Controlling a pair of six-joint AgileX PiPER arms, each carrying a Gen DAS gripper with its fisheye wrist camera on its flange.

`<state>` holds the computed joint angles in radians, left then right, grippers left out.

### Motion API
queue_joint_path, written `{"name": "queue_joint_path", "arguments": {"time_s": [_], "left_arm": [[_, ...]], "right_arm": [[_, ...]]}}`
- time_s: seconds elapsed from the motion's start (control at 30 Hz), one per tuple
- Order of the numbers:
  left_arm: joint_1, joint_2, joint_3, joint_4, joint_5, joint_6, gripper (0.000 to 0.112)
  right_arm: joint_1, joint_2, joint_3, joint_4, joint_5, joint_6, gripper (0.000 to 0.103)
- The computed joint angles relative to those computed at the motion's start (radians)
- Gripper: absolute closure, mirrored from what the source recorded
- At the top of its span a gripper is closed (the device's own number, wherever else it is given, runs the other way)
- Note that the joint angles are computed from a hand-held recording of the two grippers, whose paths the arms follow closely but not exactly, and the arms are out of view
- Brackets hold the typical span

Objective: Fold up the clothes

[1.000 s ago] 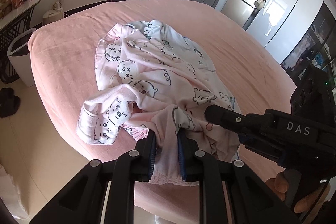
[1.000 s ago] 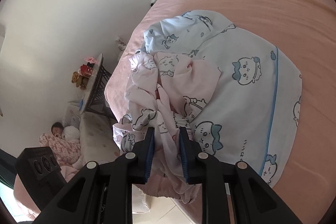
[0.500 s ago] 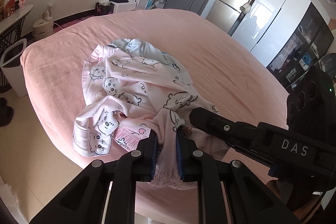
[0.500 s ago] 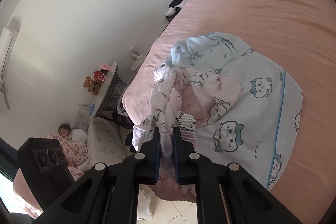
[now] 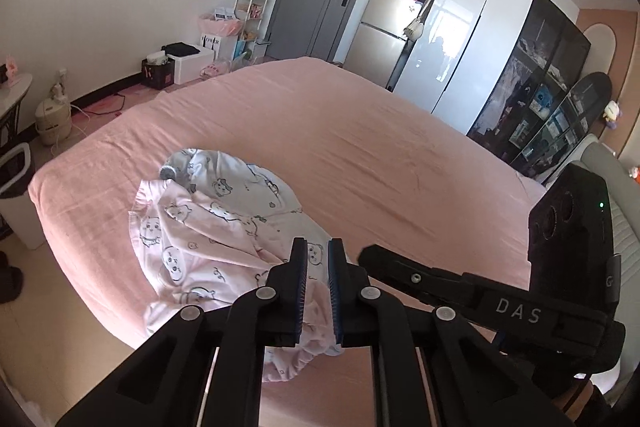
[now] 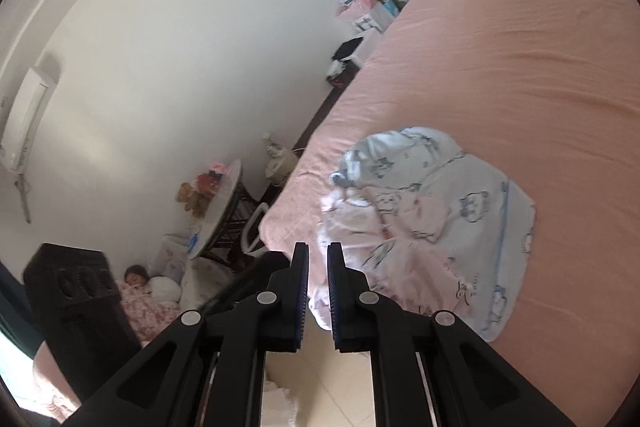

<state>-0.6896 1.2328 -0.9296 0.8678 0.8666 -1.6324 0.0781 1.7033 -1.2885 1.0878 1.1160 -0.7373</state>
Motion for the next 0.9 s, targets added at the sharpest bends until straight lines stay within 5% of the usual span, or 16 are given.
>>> {"name": "queue_joint_path", "arguments": {"time_s": [0.33, 0.4, 0.43, 0.5, 0.63, 0.8, 0.9], "left_arm": [[0.042, -0.151, 0.163, -0.139, -0.02, 0.003, 0.102], [0.067, -0.157, 0.19, -0.194, -0.05, 0.024, 0.089], [0.086, -0.16, 0.208, -0.229, -0.079, 0.041, 0.079], [0.102, -0.171, 0.258, -0.249, -0.151, 0.028, 0.028], [0.114, -0.211, 0.384, -0.156, -0.336, -0.178, 0.028], [0.224, -0.143, 0.479, -0.205, -0.56, -0.23, 0.028], [0.249, -0.111, 0.532, -0.057, -0.674, -0.414, 0.028]], "right_arm": [[-0.094, -0.012, 0.144, -0.087, -0.04, 0.017, 0.095], [-0.085, 0.014, 0.145, -0.112, -0.047, 0.041, 0.094], [-0.08, 0.027, 0.147, -0.122, -0.057, 0.056, 0.094], [-0.067, 0.051, 0.149, -0.151, -0.075, 0.087, 0.088], [-0.041, 0.072, 0.158, -0.167, -0.086, 0.103, 0.055], [-0.028, 0.123, 0.15, -0.104, -0.035, 0.082, 0.048], [-0.009, 0.16, 0.134, -0.109, -0.021, 0.108, 0.048]]}}
